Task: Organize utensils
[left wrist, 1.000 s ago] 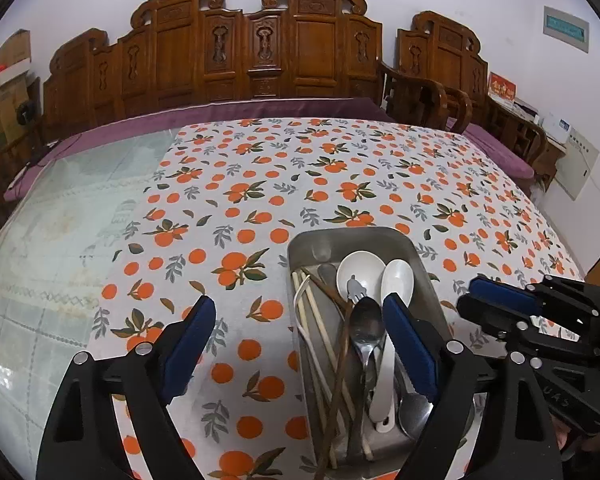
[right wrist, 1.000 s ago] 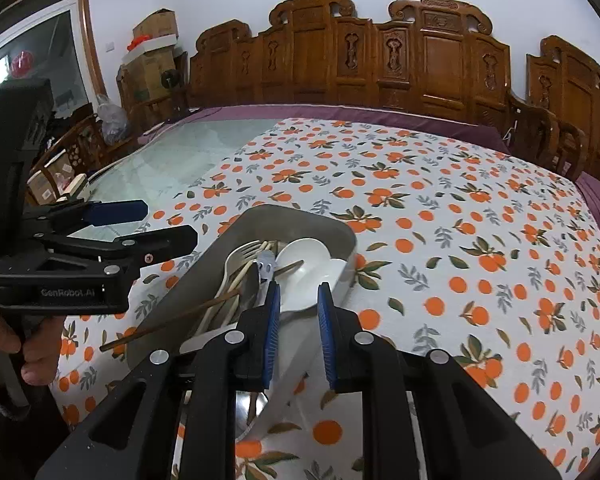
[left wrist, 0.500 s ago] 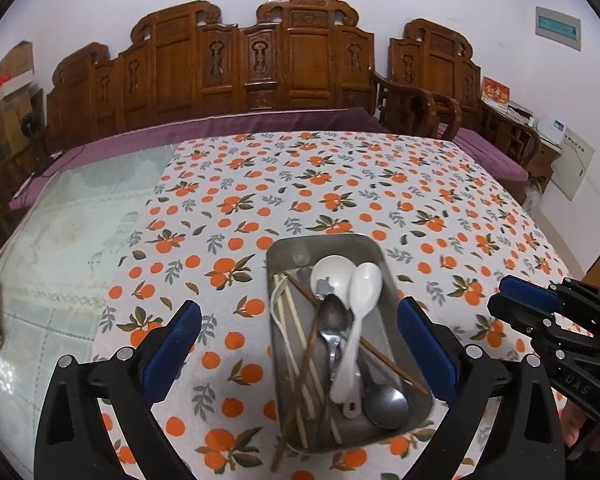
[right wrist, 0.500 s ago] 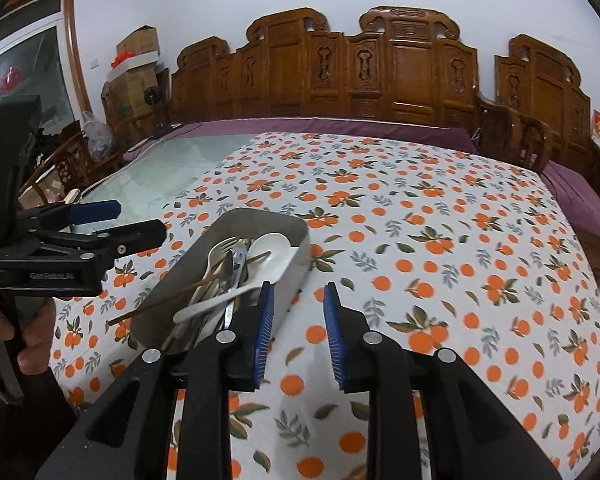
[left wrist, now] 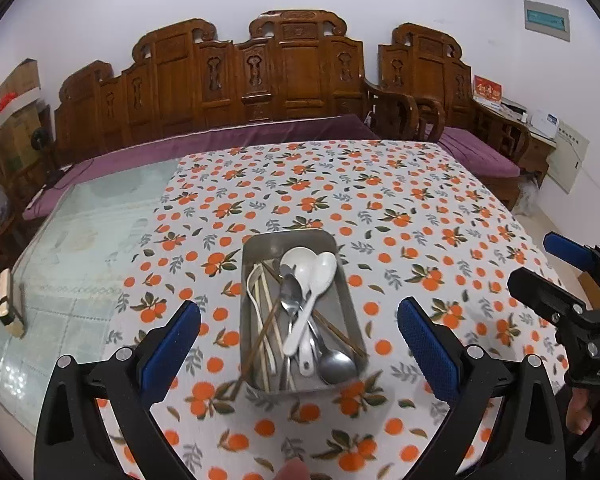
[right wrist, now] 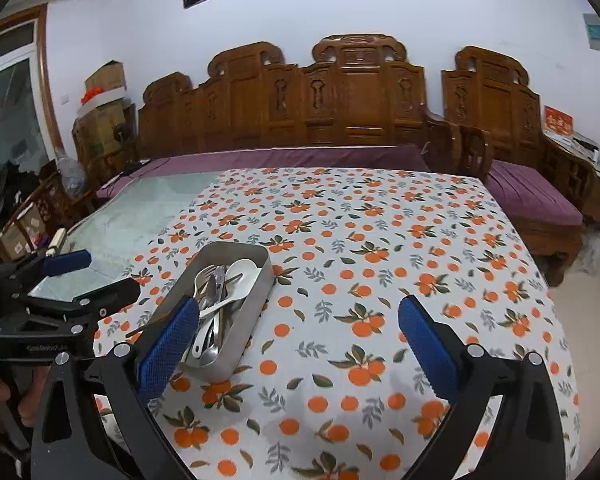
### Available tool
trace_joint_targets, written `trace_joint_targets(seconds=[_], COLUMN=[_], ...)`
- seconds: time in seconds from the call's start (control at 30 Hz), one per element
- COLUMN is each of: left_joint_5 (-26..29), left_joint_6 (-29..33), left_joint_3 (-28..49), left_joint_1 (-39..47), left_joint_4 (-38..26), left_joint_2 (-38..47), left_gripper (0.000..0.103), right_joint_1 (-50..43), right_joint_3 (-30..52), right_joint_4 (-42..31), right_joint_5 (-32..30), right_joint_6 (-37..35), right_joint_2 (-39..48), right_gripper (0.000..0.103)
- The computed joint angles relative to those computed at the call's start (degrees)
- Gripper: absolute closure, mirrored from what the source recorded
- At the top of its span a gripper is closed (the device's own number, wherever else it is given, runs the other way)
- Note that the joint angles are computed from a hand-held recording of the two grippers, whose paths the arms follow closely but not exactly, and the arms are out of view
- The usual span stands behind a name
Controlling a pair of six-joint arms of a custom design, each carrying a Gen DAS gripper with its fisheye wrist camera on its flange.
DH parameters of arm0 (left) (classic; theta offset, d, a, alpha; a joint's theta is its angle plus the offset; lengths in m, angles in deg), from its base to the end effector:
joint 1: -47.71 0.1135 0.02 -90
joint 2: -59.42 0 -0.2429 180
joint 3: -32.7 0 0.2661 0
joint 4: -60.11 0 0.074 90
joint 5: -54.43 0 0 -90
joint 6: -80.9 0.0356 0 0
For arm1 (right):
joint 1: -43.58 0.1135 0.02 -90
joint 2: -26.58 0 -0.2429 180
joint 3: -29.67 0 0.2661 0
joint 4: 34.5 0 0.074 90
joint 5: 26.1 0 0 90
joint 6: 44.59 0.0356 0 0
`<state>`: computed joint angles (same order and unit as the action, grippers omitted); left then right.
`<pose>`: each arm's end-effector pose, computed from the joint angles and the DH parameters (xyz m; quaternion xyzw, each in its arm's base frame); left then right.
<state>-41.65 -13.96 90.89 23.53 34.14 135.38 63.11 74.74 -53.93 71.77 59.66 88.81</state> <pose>0.2693 -0.1168 0.1923 0.1336 0.9088 -0.0511 0.3920 0.2361 0.0786 0.1848 -0.0102 0.8917 0.0716 0.4468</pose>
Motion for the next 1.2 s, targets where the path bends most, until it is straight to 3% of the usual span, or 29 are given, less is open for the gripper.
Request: trace_joint_targets(seconds=[0.47,0.67,0.9,1.2], left_joint_5=[-5.54,-8.89,-13.29,-19.23], left_joint_6=[-6.13,-7.58,-8.56,-8.68], left_joint_3=[-5.11,-3.8,-0.43,1.75], left_joint_1=[-7.92,-10.93,-14.96,-19.74], left_joint_4=[-13.35,-18.58,-22.39,-25.71], left_joint_2=[-25.01,-31.53,-35.9,-40.86], left_gripper=[0.008,0.008,0.008,0.008], right_joint_1=[10.02,16.49,27.1,34.77], right_joint_3=[-3.69,-0.28,5.3,8.94], right_joint_4=[-20.07,-25.94,-31.63,-35.51], right_joint_5=[12.67,19.79,32.13,40.12], right_joint_6=[6.44,7.35,8.94,11.41], right_joint_2=[-27.84,-32.01,-34.21,-35.21], right_gripper=[0.003,0.003,0.003,0.003])
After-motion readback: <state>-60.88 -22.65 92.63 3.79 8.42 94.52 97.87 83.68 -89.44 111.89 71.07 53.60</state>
